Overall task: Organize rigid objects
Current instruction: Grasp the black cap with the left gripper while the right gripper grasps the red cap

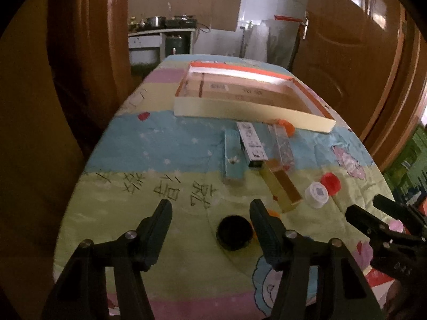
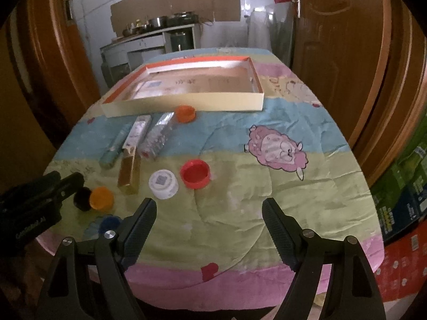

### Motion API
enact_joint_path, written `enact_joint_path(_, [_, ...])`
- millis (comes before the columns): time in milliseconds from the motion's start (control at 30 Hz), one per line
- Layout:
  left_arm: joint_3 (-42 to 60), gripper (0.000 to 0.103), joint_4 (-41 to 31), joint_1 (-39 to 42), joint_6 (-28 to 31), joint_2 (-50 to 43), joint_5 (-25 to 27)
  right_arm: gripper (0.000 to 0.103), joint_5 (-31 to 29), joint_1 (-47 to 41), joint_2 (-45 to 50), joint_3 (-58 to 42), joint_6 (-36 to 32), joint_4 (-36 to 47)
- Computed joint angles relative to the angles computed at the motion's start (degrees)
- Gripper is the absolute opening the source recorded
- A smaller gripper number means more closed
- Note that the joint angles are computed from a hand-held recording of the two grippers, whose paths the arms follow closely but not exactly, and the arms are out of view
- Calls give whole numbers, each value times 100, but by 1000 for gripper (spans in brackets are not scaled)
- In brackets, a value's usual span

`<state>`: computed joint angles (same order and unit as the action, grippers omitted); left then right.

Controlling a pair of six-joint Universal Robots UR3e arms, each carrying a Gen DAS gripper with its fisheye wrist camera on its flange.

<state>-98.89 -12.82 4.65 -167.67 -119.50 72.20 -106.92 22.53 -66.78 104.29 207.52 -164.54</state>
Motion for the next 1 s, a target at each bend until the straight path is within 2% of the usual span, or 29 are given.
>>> enact_joint_path(200, [-461, 61, 262, 11, 331, 200, -245, 82, 135, 4, 89, 88, -156, -197])
enact_joint_path(367, [-485, 61, 362, -82, 439, 176, -68, 82, 279, -21, 154, 99, -209, -245])
enact_joint_path(567, [-922, 57, 526, 140, 585, 425, -354, 82, 260, -2, 158, 105, -202, -278])
enact_joint_path(667, [-1097, 57, 616, 143, 745, 475, -262, 82, 295, -1, 164, 113, -201, -283])
enact_joint_path(800, [-1025, 57, 652, 117, 752, 294, -147, 82, 323, 7, 173, 102, -192, -257])
enact_joint_path(1000, [-546, 57, 675, 92, 597, -124, -246, 82, 334, 12, 196, 97, -189, -285])
